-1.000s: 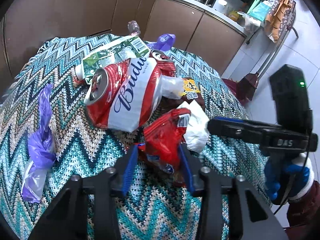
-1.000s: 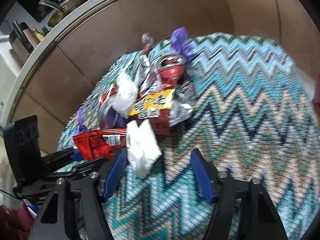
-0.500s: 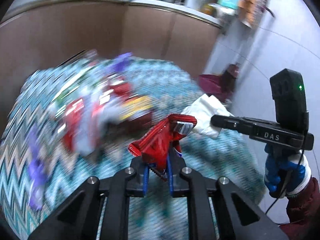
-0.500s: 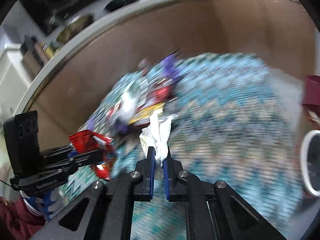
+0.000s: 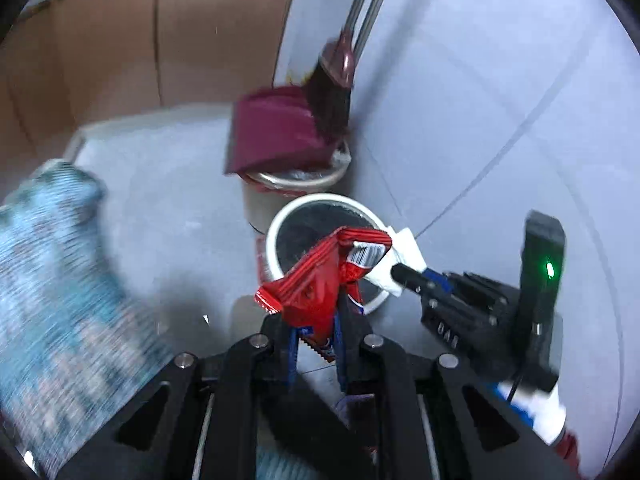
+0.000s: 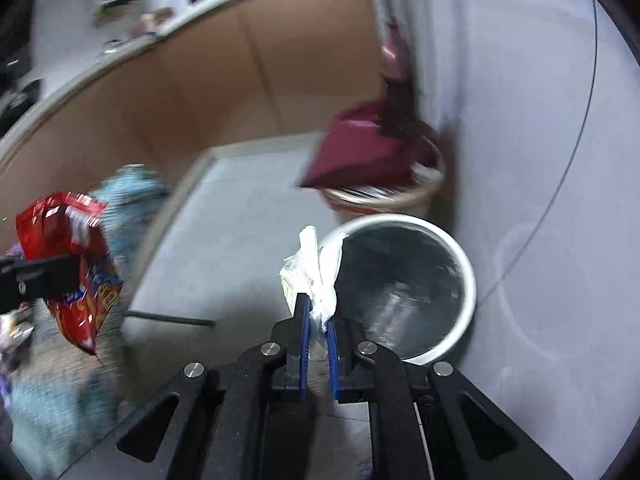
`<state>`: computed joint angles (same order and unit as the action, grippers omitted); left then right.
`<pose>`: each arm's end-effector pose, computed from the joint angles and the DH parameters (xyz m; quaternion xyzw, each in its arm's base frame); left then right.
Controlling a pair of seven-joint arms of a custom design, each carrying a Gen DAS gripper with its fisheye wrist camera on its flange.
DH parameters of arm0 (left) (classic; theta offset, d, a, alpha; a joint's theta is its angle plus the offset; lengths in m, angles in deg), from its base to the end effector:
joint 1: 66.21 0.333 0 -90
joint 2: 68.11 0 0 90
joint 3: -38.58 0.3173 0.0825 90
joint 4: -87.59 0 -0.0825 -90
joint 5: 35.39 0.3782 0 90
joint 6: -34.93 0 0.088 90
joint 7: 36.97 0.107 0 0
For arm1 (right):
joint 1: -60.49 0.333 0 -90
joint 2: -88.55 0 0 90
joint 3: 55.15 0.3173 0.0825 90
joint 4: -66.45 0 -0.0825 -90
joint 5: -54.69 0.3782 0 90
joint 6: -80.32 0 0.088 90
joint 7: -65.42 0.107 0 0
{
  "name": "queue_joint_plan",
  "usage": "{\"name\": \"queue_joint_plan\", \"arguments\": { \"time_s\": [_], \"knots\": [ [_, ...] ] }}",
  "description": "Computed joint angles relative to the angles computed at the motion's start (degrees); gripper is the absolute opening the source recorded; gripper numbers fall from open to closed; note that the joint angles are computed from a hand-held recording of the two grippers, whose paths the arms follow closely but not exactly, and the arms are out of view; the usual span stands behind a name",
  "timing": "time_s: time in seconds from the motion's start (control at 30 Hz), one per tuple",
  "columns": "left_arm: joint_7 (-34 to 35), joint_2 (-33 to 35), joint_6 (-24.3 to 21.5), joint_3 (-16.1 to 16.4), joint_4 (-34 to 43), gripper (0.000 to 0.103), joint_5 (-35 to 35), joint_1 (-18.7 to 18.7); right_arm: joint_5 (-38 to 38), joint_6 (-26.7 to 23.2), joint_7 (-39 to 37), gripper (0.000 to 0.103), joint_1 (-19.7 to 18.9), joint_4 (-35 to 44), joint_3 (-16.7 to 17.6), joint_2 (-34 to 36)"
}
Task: Collect trash
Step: 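Carry both items to the white bin and open both tools over it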
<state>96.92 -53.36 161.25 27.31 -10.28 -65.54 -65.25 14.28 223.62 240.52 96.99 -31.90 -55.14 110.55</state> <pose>0.6418 -0.1228 0.4745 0.4195 -0.8650 0.2748 0.0169 0.5483 0.4112 0.4108 -0.5406 0.7789 -0.1968 0.2497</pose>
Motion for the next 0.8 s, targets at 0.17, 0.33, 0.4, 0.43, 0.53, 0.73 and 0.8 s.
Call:
{"name": "queue_joint_plan", "arguments": {
  "time_s": [0.17, 0.33, 0.4, 0.43, 0.53, 0.73, 0.8],
  "knots": [
    [-10.0, 14.08, -0.69, -1.1, 12.46, 0.019, 8.9, -5.42, 2.66, 4.0, -2.19, 0.021, -4.29, -4.27, -1.26, 1.13],
    [-15.17, 23.67, -2.54, -2.09, 22.15, 0.033, 13.98, -7.47, 5.27, 5.63, -3.64, 0.051, -5.62, -3.78, -2.58, 3.68],
    [-15.97, 24.94, -2.4, -2.59, 23.43, 0.033, 14.77, -7.54, 5.34, 6.21, -2.78, 0.052, -5.36, -4.83, -3.41, 3.08],
    [-16.34, 25.59, -2.72, -2.89, 24.4, 0.033, 14.9, -7.53, 5.24, 5.63, -2.2, 0.053, -4.88, -4.64, -3.6, 2.71],
    [-14.87, 22.45, -1.38, -4.38, 21.02, 0.033, 12.8, -5.39, 3.75, 3.29, -0.33, 0.057, -3.39, -3.67, -4.05, 2.09],
    [-6.84, 8.25, 4.67, -6.26, 6.38, 0.033, 1.92, 1.16, -1.88, -2.24, 3.7, 0.058, -0.58, -2.54, -1.79, -2.32],
    [-3.11, 2.95, 4.89, -5.56, 1.95, 0.033, -2.84, 3.02, -4.42, -3.86, 3.77, 0.058, 0.67, -1.02, -0.37, -3.72]
  ]
}}
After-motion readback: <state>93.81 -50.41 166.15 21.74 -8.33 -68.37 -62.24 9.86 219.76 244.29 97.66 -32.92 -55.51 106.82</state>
